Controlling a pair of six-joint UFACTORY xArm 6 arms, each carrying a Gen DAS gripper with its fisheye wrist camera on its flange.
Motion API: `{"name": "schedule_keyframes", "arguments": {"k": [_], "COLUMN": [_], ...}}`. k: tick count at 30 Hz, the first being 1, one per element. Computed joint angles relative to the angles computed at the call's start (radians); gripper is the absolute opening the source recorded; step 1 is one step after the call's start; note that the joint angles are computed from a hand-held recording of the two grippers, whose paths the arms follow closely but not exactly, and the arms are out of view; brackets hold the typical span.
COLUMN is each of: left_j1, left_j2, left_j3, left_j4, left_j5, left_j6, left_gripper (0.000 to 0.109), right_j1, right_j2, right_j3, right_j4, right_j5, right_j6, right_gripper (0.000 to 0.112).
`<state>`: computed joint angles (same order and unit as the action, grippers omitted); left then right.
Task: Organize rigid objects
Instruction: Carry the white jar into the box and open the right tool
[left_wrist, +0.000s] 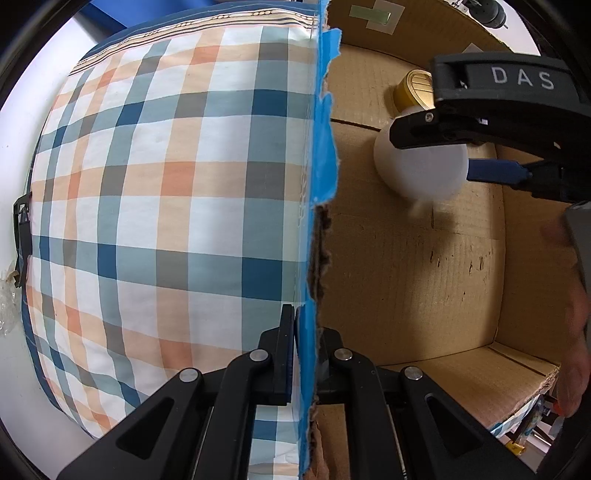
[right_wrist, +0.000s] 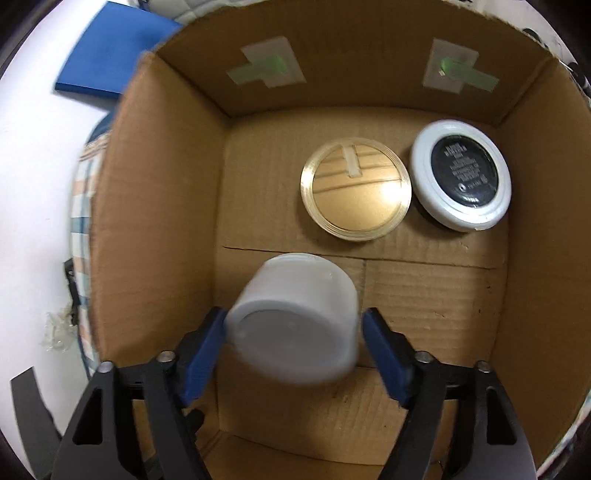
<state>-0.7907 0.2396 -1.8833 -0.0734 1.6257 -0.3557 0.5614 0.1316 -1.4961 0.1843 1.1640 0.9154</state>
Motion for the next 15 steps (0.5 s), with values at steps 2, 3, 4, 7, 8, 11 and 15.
{"name": "schedule_keyframes", "arguments": {"k": [2,3,4,7,8,11,15], "left_j1": [0.000,-0.001,-0.002,-0.004,-0.004,-0.007,-0.009], "left_j2": [-0.002,-0.002,-0.002,-0.003,-0.003,0.000,0.002], "left_j3": [0.002,0.002,0.003,0.006,0.007,0.001,-0.001], "left_j4": [-0.001,0.001,0.003,0.004,0.003,0.006,0.006], "left_j5": [-0.002,-0.002,-0.002,-0.004,-0.005,-0.001,-0.002], "left_j6": [-0.002,-0.001,-0.001,-0.002,-0.003,-0.003,-0.003], "left_gripper": [0.004,0.004,0.004,0.004,0.004,0.004,0.004], "right_j1": [0.000,0.004,0.010,0.015,0.015,0.020,0.030], "right_j2": [0.005,0.008,0.017,0.014,0.010,-0.001,-0.028], "right_j3": [-0.007,-0.015,-0.030,-0.033,-0.029,-0.031,-0.026], "right_j4": [-0.012,-0.027,-0.044,-0.058,-0.060,-0.082,-0.117], "right_j5": [0.022,0.035,0.056,0.076,0.079,0.097,0.115], "right_j6": [0.001,0.004,0.012,0.014,0.018,0.035,0.057], "right_gripper": [0.094,0.094,0.095,0.101,0.103,0.103,0.103]}}
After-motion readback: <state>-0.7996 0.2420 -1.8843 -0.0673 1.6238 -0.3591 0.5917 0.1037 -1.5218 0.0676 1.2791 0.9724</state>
